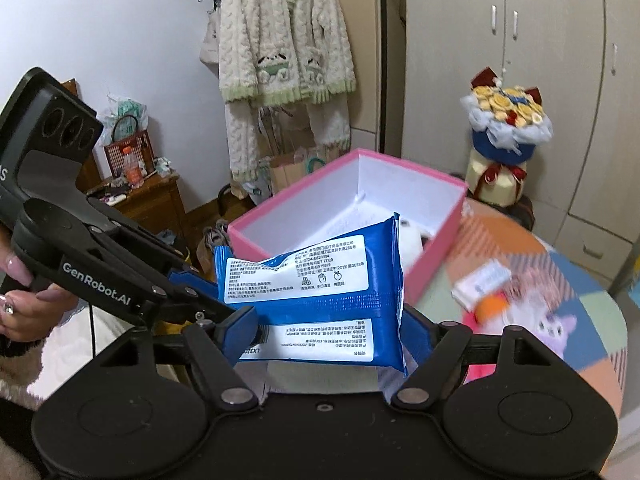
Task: Organize soft objects
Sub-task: 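Carry the blue wipes pack with the left gripper over the pink box, then lower the wipes pack into the box and open the left gripper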
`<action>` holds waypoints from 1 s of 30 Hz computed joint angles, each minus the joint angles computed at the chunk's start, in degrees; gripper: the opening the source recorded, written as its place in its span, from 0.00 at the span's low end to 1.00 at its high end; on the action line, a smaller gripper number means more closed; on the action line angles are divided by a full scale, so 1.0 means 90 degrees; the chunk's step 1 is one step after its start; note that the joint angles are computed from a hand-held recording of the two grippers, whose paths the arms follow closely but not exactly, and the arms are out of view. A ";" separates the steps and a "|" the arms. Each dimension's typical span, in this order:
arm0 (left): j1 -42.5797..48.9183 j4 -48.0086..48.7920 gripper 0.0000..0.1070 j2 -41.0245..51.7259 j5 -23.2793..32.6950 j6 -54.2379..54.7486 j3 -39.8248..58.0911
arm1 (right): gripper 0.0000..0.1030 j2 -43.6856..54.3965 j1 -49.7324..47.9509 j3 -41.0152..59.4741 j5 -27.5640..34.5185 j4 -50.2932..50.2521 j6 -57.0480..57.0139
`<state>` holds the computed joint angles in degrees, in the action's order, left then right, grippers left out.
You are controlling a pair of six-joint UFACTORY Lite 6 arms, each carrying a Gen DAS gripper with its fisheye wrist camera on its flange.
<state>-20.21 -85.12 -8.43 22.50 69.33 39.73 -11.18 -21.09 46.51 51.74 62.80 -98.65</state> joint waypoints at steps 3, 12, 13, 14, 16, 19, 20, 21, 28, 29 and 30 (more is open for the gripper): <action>0.0331 -0.0475 0.22 0.0561 0.0091 0.0585 0.0318 | 0.79 0.0594 0.0526 0.0421 -0.0389 0.0421 -0.0241; 0.1125 -0.0319 0.22 0.2477 0.0204 0.0678 0.2005 | 0.79 0.3136 0.1654 0.2880 -0.0904 0.0337 -0.0129; 0.1185 -0.0249 0.21 0.2616 0.0251 0.0610 0.2148 | 0.79 0.3454 0.1706 0.3213 -0.0883 0.0328 -0.0113; 0.1237 -0.0221 0.22 0.2779 0.0272 0.0578 0.2320 | 0.79 0.3718 0.1719 0.3505 -0.0794 0.0309 -0.0072; 0.1197 -0.0092 0.22 0.3060 0.0021 0.0515 0.2597 | 0.79 0.4439 0.1739 0.4365 -0.0492 0.0156 0.0278; 0.1184 0.0206 0.22 0.3546 -0.0193 0.0160 0.3007 | 0.79 0.5326 0.1794 0.5358 -0.0147 0.0086 0.0477; 0.1245 0.0272 0.22 0.3698 -0.0125 0.0038 0.3131 | 0.79 0.5583 0.1831 0.5651 -0.0064 0.0042 0.0531; 0.1307 0.0335 0.22 0.3823 -0.0053 -0.0052 0.3236 | 0.79 0.5801 0.1865 0.5899 -0.0010 0.0000 0.0569; 0.1165 0.0611 0.24 0.4014 -0.0329 0.0097 0.3358 | 0.77 0.7247 0.2040 0.7944 0.0500 -0.0862 0.1695; 0.1091 0.0811 0.25 0.4064 -0.0481 -0.0047 0.3407 | 0.76 0.7297 0.2066 0.8009 0.0477 -0.0951 0.1751; 0.1037 0.1086 0.27 0.4107 -0.0579 -0.0248 0.3460 | 0.75 0.7284 0.2101 0.7967 0.0398 -0.1044 0.1751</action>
